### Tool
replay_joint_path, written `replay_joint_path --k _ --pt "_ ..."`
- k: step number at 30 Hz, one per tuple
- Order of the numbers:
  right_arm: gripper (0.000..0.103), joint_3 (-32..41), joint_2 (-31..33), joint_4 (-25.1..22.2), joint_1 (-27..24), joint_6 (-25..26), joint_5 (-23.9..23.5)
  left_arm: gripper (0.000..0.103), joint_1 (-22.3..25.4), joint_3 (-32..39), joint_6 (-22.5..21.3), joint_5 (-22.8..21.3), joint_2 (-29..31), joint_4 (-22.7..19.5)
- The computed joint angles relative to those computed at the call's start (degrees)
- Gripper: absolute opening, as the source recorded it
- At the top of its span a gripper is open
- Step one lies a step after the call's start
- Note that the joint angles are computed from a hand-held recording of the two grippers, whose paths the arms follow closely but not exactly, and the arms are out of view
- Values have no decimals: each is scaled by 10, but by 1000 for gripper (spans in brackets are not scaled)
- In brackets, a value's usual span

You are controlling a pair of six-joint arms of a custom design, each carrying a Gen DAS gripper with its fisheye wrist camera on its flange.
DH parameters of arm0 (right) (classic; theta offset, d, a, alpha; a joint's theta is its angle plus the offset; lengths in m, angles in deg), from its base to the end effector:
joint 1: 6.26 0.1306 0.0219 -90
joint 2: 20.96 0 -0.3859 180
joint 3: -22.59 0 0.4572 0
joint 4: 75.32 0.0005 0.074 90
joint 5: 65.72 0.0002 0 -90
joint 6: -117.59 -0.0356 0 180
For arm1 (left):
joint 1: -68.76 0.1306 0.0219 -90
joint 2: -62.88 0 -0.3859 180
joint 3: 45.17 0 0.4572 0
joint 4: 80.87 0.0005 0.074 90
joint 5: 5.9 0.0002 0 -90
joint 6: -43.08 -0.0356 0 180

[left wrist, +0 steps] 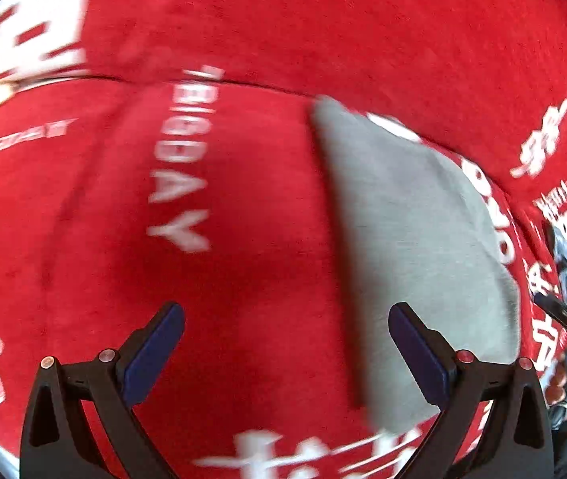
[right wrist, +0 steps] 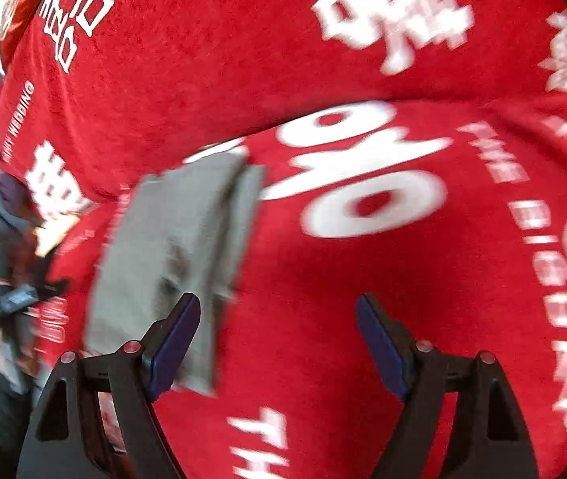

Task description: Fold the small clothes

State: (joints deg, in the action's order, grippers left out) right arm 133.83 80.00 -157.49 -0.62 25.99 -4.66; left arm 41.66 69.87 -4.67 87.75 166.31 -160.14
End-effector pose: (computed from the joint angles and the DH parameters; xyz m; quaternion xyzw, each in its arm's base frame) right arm 0.5732 0.0734 0.4910 -0.0730 0.9542 0.2559 0.1365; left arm 0.5336 -0.2762 0.4966 -0.1231 0.9728 -0.1359 0.1415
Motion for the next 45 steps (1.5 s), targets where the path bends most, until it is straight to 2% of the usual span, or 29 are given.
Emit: replay_joint_path --k 4,7,10,14,18,19,20,21,23,26,28,32,42,45 --pt "83 33 55 -22 30 -16 -35 102 -16 90 -10 14 87 -31" --pt "83 46 78 -23 39 -21 -49 102 -16 101 -1 53 101 -8" --pt "83 52 95 -19 41 -41 -78 102 -16 122 0 69 124 -9" --pt "86 62 109 -8 45 -55 -111 102 -17 125 11 79 134 16" --pt "89 64 112 15 62 -40 -82 102 -20 140 5 75 149 27" --pt "86 64 110 18 68 -32 -63 93 -23 139 0 72 148 34" --pt "72 66 107 16 76 -17 -37 83 -24 136 -6 70 145 38" --pt "60 63 101 22 82 -7 -19 78 -26 136 -11 59 143 37" --pt "44 53 87 42 82 -17 -15 52 -32 137 -25 37 137 39" --pt "39 49 71 50 86 -22 -8 39 -38 156 -46 14 138 20" --pt "38 46 59 53 94 -17 9 37 -46 177 -55 -5 145 -1" --pt "37 42 29 56 110 -16 27 36 -51 171 -51 -13 129 -6" --pt "37 -1 -47 53 139 -28 42 36 -65 96 -43 -25 48 -1" --pt "37 -19 -69 55 153 -30 50 36 -71 53 -37 -28 10 6"
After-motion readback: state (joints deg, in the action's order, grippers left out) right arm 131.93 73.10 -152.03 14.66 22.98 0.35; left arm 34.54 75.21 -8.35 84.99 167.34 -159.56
